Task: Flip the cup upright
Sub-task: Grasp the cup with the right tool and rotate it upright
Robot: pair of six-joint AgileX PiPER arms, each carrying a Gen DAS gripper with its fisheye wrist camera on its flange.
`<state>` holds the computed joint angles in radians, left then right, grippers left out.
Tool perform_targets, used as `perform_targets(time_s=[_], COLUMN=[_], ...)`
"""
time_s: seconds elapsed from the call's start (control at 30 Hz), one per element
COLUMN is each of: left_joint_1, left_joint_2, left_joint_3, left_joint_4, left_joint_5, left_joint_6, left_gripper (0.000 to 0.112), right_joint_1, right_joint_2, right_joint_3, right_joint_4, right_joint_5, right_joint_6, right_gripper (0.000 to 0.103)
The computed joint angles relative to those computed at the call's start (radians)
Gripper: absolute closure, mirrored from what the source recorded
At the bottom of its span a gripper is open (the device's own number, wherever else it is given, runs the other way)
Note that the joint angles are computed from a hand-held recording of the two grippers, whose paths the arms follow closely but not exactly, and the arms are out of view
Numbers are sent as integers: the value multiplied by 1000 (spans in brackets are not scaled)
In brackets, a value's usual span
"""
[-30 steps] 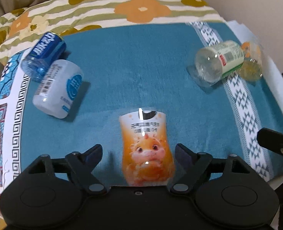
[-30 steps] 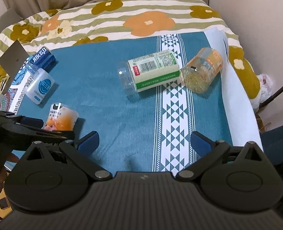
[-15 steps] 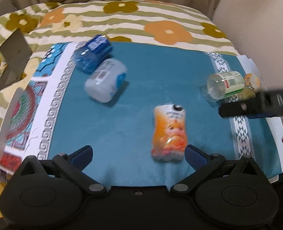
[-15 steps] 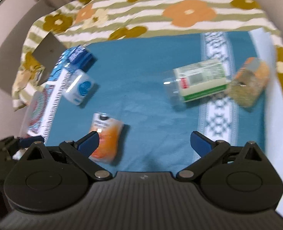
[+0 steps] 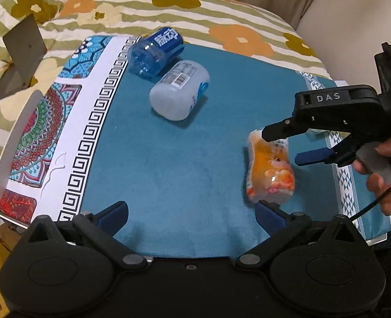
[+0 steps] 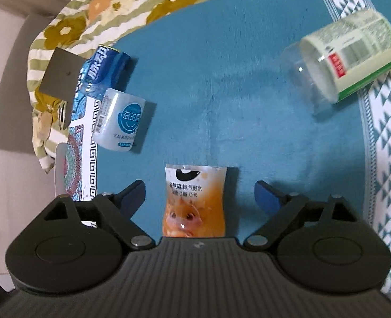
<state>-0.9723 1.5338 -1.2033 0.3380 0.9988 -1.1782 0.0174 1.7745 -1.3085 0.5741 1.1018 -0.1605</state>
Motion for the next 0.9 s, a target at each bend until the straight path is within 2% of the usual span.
perform_targets(time_s=[0.13, 0.27, 0.33, 0.57, 0.7, 0.77, 0.8, 0.9], left_joint_1=[29, 42, 46, 63, 62, 64, 67, 77], left_joint_2=[-11, -18, -22, -32, -47, -59, -63, -73], left_joint_3=[30, 44, 49, 53, 53, 63, 70, 90], left_joint_4=[-32, -54, -59, -73, -64, -60, -65, -76], left_joint_5=[-32, -46, -49, -53, -45, -49, -54, -65], left_joint_6=[38, 69, 79, 107, 108, 102, 104, 107], left_gripper=[9, 9, 9, 9, 9, 9, 9, 9], right_joint_1=[18, 32, 33, 31, 16, 19, 30, 111], right_joint_2=[25, 42, 48, 25, -42, -109, -156, -310], right_joint_3=[4, 8, 10, 46, 81, 128, 168, 341], right_joint_4=[0, 4, 11, 25, 68, 91, 97, 85], right_joint_5=[-18, -26, -25, -53, -84, -146, -206, -466], right_joint_6=[29, 47, 49, 34, 4, -26, -49, -113], right_gripper=[17, 23, 34, 37, 37, 37, 37, 37])
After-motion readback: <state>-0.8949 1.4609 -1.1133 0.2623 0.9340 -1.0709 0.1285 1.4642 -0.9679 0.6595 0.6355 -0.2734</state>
